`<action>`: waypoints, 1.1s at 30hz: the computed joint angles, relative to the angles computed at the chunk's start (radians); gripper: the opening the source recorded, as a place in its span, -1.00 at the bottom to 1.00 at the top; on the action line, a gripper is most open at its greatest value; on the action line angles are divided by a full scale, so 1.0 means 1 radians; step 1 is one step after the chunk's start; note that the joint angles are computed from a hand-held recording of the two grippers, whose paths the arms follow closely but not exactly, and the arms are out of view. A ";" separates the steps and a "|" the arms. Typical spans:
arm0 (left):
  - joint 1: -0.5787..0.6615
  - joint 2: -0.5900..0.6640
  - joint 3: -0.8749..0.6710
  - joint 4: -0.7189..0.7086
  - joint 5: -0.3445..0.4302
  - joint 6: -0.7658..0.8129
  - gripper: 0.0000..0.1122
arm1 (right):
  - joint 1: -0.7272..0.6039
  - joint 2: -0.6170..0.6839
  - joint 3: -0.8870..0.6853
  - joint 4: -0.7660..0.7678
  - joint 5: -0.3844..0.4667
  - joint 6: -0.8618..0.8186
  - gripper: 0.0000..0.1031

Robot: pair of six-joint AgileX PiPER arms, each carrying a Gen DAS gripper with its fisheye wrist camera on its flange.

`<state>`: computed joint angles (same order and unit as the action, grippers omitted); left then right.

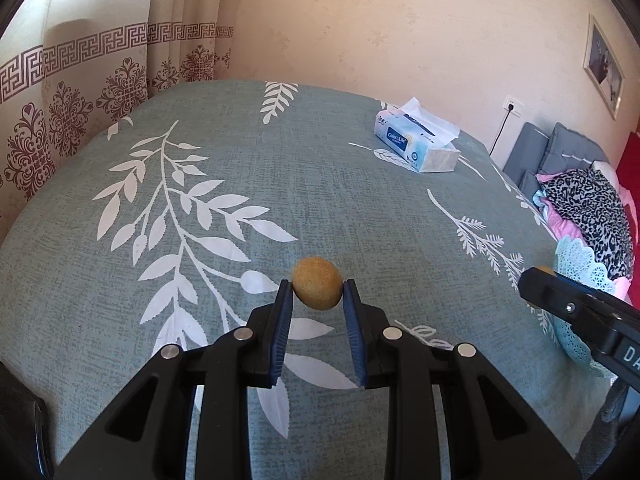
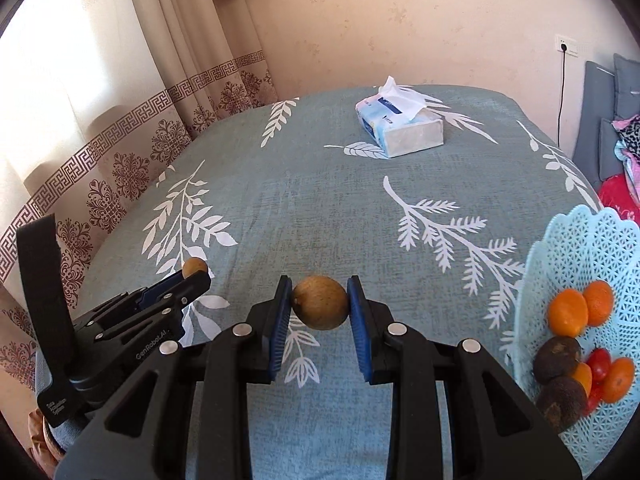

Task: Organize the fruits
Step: 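Lower the right tool's kiwi into the basket and open it while the left tool carries its kiwi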

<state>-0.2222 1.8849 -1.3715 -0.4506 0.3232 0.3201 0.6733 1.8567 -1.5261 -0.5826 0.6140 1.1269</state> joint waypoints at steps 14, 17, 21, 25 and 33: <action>-0.023 -0.020 0.062 0.001 -0.031 0.014 -0.53 | 0.030 -0.428 0.502 -0.320 0.103 0.485 -0.44; -0.021 -0.014 0.061 -0.006 -0.021 0.019 -0.53 | 0.020 -0.510 0.590 -0.331 0.132 0.546 -0.44; -0.031 -0.012 0.063 0.060 -0.031 -0.044 -0.53 | 0.001 -0.584 0.670 -0.328 0.151 0.576 -0.44; -0.043 -0.014 0.066 0.133 -0.032 -0.108 -0.53 | -0.020 -0.616 0.713 -0.316 0.127 0.591 -0.44; -0.077 -0.048 0.090 0.169 -0.017 -0.126 -0.53 | -0.053 -0.659 0.776 -0.306 0.054 0.617 -0.35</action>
<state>-0.2993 1.8366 -1.2815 -0.2815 0.3065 0.1938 0.6202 1.1980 -0.7503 -0.8882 0.6679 1.7443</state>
